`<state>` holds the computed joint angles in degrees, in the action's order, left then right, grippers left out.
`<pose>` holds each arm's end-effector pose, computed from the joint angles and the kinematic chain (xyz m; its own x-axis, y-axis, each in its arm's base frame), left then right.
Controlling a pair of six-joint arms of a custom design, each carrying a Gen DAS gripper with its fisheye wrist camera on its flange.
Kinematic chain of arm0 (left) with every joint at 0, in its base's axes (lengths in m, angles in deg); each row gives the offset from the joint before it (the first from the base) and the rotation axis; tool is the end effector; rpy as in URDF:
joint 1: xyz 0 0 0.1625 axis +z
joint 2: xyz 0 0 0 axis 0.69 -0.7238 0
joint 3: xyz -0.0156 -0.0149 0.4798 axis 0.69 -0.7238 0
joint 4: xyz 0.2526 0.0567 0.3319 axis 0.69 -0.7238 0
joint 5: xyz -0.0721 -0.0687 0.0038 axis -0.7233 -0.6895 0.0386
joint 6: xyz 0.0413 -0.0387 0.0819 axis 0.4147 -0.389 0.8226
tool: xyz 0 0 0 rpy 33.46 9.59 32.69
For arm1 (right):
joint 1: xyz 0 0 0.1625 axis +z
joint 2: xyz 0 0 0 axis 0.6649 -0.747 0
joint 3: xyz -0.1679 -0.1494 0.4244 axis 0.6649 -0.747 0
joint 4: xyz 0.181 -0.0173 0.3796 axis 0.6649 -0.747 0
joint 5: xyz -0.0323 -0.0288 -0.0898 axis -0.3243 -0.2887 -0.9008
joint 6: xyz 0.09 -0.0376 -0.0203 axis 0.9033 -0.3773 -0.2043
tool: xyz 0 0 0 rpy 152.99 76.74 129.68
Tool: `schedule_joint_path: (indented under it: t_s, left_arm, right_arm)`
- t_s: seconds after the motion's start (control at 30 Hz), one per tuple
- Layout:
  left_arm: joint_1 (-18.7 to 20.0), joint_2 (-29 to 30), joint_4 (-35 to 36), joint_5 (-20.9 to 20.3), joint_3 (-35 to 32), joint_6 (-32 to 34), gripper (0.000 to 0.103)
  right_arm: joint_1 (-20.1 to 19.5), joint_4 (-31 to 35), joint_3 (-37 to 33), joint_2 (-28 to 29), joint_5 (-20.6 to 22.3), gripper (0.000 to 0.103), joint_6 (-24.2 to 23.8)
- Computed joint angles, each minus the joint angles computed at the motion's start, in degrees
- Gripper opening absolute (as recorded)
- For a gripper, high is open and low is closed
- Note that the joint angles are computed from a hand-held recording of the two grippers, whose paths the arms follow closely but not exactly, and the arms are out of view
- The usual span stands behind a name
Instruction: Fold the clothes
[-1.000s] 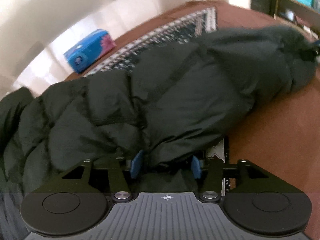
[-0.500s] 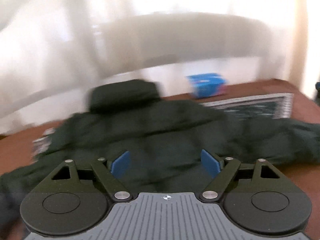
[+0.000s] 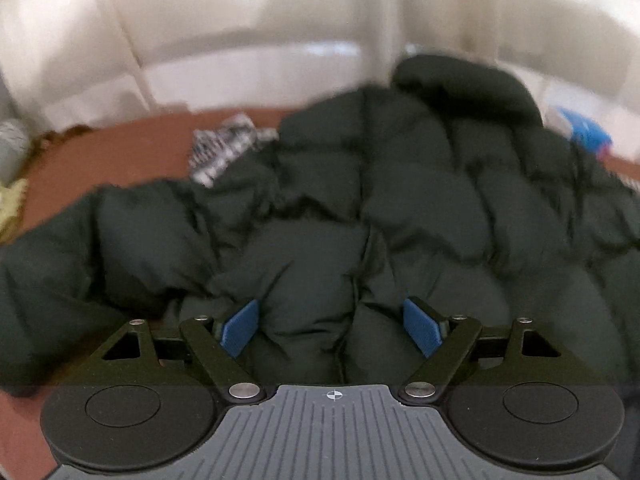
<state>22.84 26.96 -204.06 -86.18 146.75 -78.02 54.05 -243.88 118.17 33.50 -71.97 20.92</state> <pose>-0.0410 -0.6422 0.2855 -0.6604 -0.2353 -0.7131 0.3232 0.7681 -0.5528 0.1996 -0.8289 0.0769 -0.7010 -0.5771 0.4189 -0.7017 0.6631 -0.2607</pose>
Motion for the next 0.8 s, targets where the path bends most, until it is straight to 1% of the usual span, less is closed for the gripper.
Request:
schedule_joint_path:
  t_s: [0.1, 0.17, 0.23, 0.33, 0.37, 0.4, 0.43, 0.5, 0.57, 0.6, 0.67, 0.73, 0.8]
  left_arm:
    - [2.25, 0.0, -2.83, -3.54, 1.18, 6.05, 0.091]
    - [3.41, 0.74, -4.3, -4.88, 1.13, 9.19, 0.092]
    - [3.98, 0.51, -2.55, -5.88, 0.46, 8.72, 0.093]
    - [4.72, 0.08, -0.07, -7.29, -0.46, 7.97, 0.093]
    - [4.3, -1.05, 0.05, -7.27, 0.18, 6.87, 0.092]
    - [3.87, -2.17, 0.2, -7.23, 0.79, 5.77, 0.091]
    - [3.42, -3.37, 0.18, -6.95, 1.47, 4.57, 0.091]
    - [2.39, -6.52, -1.95, -3.62, 3.76, 1.11, 0.092]
    - [1.31, -9.63, -3.64, -0.09, 5.66, -2.3, 0.092]
    - [0.79, -11.09, -4.36, 2.09, 6.45, -3.78, 0.092]
    - [0.39, -12.93, -6.2, 10.39, 7.55, -4.05, 0.092]
    - [0.98, -15.34, -6.09, 16.3, 8.4, -4.96, 0.092]
    - [2.17, -18.28, -3.59, 19.08, 8.68, -7.04, 0.092]
  right_arm:
    - [0.92, -2.2, 0.25, 2.23, -7.21, 0.071, 0.54]
    - [1.26, -3.06, 0.21, 3.49, -11.49, 0.071, 1.29]
    - [1.48, -4.35, 0.26, 4.25, -13.89, 0.071, 1.67]
    - [2.96, -1.35, -1.9, 4.99, -18.67, 0.071, 3.49]
    - [3.59, -1.47, -2.16, 4.92, -18.9, 0.071, 2.76]
    - [4.15, -2.19, -2.17, 4.74, -18.31, 0.071, 1.61]
    - [4.64, -2.86, -1.74, 4.08, -16.29, 0.071, 0.44]
    - [5.59, -3.13, -0.99, 2.54, -10.26, 0.071, -1.51]
    - [6.52, -2.21, -1.26, 1.87, -4.05, 0.073, -2.42]
    - [6.98, -1.0, -1.85, 2.02, -1.22, 0.073, -2.5]
    - [7.83, 1.88, -3.41, 3.04, 3.29, 0.073, -2.75]
    - [8.91, 4.92, -5.2, 4.8, 6.97, 0.073, -3.34]
    - [10.21, 7.78, -7.22, 6.99, 9.18, 0.073, -3.32]
